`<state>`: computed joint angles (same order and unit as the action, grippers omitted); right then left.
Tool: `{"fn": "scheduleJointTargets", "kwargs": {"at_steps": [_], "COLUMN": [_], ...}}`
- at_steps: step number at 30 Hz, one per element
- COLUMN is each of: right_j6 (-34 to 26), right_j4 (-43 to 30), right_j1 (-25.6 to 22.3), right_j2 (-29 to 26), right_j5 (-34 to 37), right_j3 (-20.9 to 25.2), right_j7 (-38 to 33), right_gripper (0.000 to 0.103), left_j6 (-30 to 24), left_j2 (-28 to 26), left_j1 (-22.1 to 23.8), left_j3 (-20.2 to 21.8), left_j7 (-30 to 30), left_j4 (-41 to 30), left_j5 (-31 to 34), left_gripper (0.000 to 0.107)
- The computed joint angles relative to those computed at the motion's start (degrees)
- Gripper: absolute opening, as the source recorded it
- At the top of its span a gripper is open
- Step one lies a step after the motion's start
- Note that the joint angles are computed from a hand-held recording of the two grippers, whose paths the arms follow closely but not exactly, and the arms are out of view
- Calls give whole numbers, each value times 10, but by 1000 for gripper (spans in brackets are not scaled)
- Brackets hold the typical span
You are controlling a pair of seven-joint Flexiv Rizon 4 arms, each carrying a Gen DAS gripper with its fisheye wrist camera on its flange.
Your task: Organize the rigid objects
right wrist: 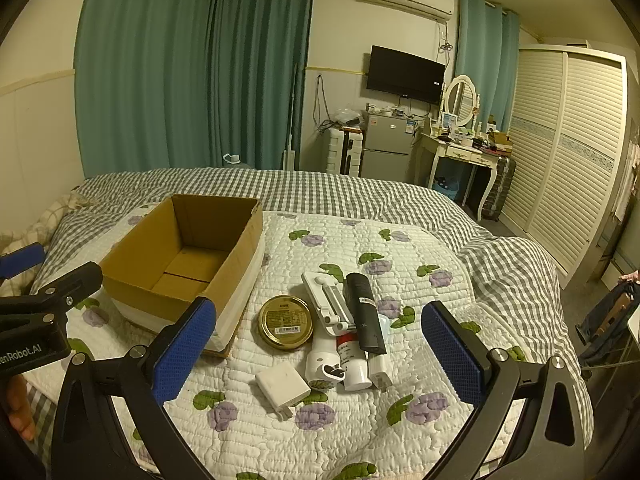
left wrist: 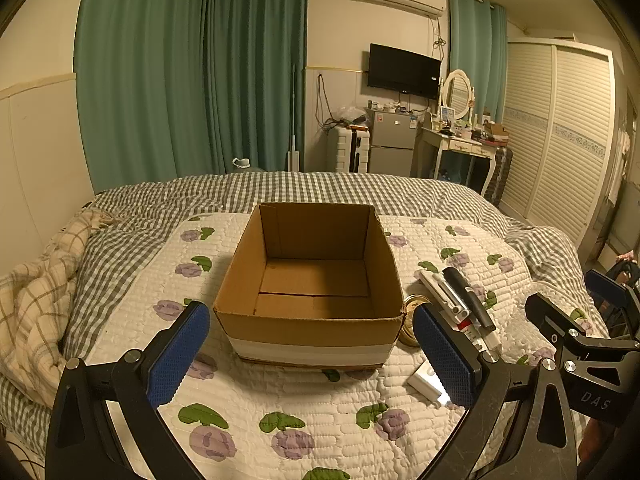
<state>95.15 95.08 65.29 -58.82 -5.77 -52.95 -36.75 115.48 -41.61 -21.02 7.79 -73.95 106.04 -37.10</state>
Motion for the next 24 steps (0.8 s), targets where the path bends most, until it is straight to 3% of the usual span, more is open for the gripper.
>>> {"fn": "scheduleJointTargets", "kwargs": {"at_steps": [24], "right_j6": [-4], "right_j4": [0], "right_j1": [7], "right_j2": [-8], "right_j5": [0], "right_j3": [-4], "right_j7": [11], "right_gripper": [103], "left_j6": [-3], "left_j2": [-1], "left_j1": [-7], "left_j3": [9], "left_j7": [-1], "left_j4": [-1], "left_j5": [-5], "left_gripper": [103]}}
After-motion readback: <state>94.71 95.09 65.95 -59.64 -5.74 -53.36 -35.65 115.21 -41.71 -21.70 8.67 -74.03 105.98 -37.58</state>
